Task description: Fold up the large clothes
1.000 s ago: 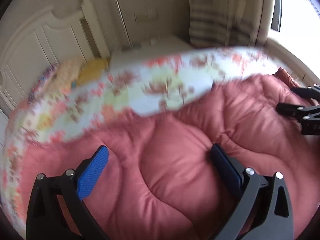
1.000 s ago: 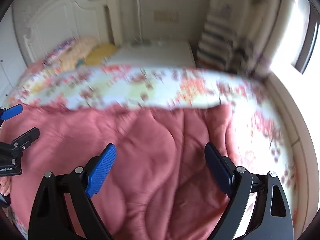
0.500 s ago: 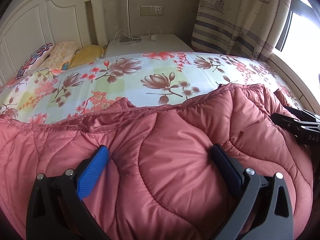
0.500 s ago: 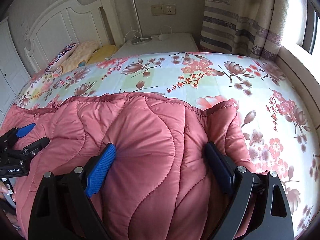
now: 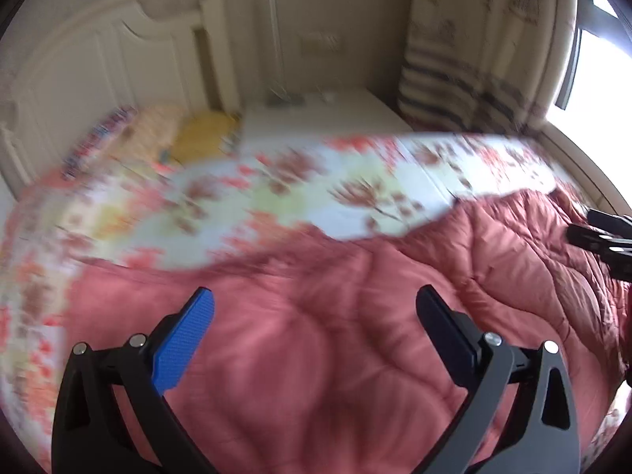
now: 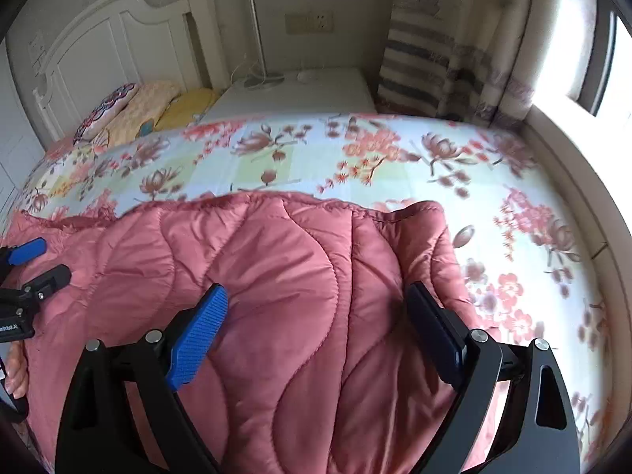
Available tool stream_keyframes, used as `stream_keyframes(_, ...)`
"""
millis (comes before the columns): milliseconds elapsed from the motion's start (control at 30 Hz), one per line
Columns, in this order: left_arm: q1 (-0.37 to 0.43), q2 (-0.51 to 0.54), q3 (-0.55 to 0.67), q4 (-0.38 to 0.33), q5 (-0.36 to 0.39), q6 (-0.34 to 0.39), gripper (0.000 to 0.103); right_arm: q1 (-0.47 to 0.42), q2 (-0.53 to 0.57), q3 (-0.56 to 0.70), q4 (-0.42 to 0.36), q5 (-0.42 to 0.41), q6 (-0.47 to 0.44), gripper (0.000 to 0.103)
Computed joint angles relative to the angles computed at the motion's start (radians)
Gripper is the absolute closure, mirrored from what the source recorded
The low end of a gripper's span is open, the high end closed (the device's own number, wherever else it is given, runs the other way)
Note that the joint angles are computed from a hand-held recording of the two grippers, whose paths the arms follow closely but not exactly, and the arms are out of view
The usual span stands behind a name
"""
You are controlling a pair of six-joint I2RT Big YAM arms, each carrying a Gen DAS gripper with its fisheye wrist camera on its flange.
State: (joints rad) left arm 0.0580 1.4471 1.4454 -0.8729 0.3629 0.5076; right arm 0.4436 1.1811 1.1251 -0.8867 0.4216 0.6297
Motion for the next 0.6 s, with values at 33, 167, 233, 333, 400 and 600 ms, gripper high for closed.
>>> stream_keyframes(33, 0.030, -0.003, 0.006, 0.018, -0.006, 0.001, 0.002, 0.031, -0.033, -0.005, 0.026, 0.020, 0.006, 0.015)
stream_keyframes(167, 0.107, 0.051, 0.052, 0.013, -0.085, 0.015, 0.002, 0.164, -0.033, 0.049, 0.060, 0.065, -0.040, 0.013)
stream_keyframes(233, 0.135, 0.099, 0.078, -0.025, -0.099, 0.002, 0.002, 0.220, 0.027, 0.095, 0.056, 0.054, -0.095, 0.007)
stream_keyframes(333, 0.156, 0.159, 0.111, -0.082, -0.051, -0.023, 0.002, 0.271, 0.142, 0.157, 0.047, 0.027, -0.161, 0.006)
stream_keyframes(400, 0.157, 0.180, 0.131, -0.097, -0.034, -0.052, 0.002, 0.292, 0.240, 0.192, 0.008, 0.034, -0.183, 0.005)
stream_keyframes(600, 0.160, 0.202, 0.143, -0.096, -0.006, -0.084, 0.002, 0.256, 0.224, 0.119, 0.139, -0.036, -0.204, 0.004)
